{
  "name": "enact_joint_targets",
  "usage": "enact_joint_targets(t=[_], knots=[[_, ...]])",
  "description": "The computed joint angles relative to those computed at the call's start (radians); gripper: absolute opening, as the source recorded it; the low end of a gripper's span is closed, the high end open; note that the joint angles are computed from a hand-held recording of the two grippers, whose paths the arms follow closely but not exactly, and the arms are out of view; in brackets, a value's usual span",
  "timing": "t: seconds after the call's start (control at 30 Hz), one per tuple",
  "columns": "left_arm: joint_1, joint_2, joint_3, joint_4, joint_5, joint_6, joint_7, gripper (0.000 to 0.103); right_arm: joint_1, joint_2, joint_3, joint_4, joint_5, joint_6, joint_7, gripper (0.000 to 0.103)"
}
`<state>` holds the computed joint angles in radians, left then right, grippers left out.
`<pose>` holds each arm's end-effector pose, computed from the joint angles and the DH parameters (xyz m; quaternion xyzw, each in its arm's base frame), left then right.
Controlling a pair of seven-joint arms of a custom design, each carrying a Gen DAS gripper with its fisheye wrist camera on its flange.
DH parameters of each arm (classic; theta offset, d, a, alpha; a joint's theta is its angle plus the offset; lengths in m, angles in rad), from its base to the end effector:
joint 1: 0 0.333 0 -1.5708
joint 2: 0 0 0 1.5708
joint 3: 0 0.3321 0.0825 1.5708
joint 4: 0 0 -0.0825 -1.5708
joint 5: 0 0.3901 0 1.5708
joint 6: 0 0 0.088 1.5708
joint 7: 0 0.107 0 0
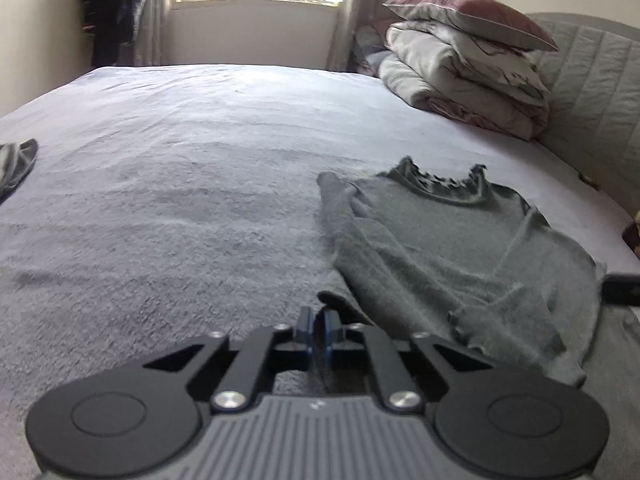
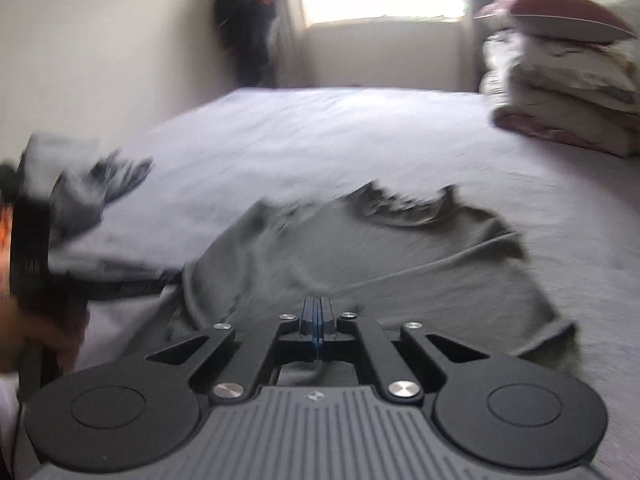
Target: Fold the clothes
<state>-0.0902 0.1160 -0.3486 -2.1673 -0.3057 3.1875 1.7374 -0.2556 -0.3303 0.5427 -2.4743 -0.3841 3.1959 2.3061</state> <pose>0.5616 -0.2255 0.4635 -0.5434 0.7155 -0.3911 0.1993 0.4507 0.1909 0.5192 -0.6236 0.6146 -0.2778 0.3952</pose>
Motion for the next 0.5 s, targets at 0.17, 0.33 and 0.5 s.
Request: enact_joint_targets(t=[0.17, 0.33, 0.5], knots=[[-0.153, -0.006, 0.181, -0.023, 0.186, 0.033, -0.199, 0.002, -0.027, -0.096, -0.008, -0.065, 0.055, -0.037, 0.091, 0.0], [-0.157, -0.006, 0.198, -0.02, 0.262, 0.021, -0.301, 0.002, 0.076, -0.091, -0.106, -0.106, 0.034, -0.014, -0.006, 0.005], [-0.091, -0.003, 0.128, -0.017, 0.243, 0.015, -0.307, 0.003, 0.183, -0.012, -0.143, -0.064, 0.008, -0.001, -0.175, 0.028]])
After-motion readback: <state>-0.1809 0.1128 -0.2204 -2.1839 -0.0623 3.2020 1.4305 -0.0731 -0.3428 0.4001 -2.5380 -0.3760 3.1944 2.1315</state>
